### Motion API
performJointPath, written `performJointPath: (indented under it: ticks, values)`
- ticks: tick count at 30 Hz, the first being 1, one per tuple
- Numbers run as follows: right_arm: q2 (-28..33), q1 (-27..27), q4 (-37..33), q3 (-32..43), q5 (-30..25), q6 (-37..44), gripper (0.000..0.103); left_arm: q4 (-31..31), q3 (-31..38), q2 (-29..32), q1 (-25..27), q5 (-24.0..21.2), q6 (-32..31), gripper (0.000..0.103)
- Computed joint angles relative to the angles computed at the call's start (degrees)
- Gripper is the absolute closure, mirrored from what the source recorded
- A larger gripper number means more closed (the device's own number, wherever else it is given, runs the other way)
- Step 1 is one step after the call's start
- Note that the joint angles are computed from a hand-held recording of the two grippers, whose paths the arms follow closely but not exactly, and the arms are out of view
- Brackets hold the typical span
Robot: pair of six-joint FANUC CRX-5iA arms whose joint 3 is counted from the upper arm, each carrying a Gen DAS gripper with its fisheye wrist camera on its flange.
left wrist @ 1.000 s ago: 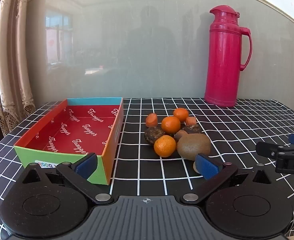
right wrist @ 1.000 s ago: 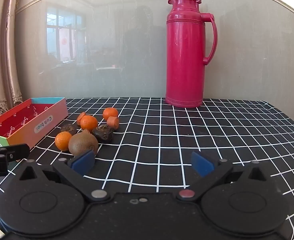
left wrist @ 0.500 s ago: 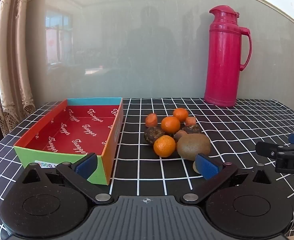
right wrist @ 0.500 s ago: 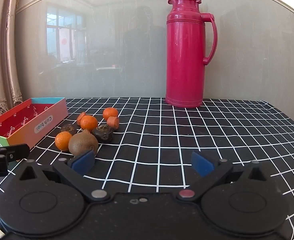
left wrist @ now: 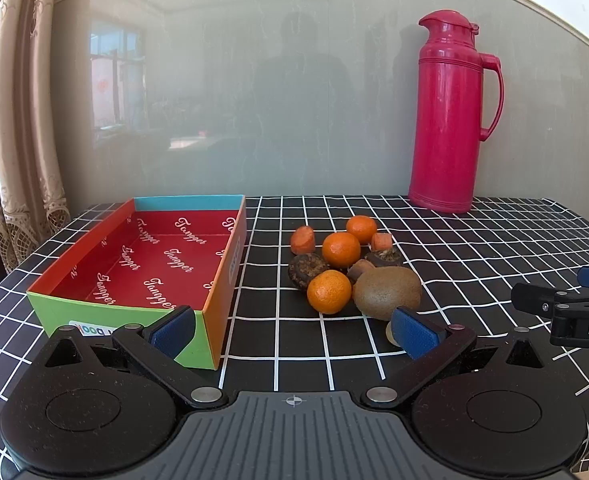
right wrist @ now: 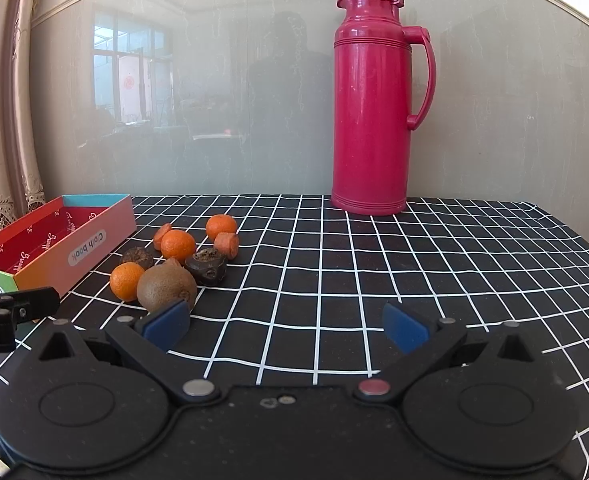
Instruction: Organize fruits
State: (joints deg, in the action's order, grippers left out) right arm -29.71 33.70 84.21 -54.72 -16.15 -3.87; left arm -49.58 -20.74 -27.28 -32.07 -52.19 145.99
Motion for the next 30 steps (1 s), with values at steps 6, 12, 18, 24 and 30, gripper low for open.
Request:
performJointPath:
  ticks: [6,12,18,24,30]
  values:
    - [-0.4,0.3,-0.6,0.0,-0.3,0.5,0.000,0.7,0.1,0.1,0.4,-0.2,-0.3,0.000]
    - [-0.1,-0.1,0.3,-0.1,-0.4,-0.1,0.000,4.2,0.4,1.1,2.5,0.8,-3.0,0.000]
    - [-0.1,-0.4,-0.3,0.2,-1.5,-0.2,0.000,3.8,0.1,1.1,2.1,2.3,-1.6,0.000]
    - [1.5,-1.8,-0.4,1.8,-2.9,-1.1,0.000,11.2,0.4,4.2,5.8,6.2,-7.8,0.000]
    - [3.5,-6.7,5.4,2.8,-0.3,-6.4,0.000,14.7,2.3,9.0,6.5,8.6,-11.4,0.000]
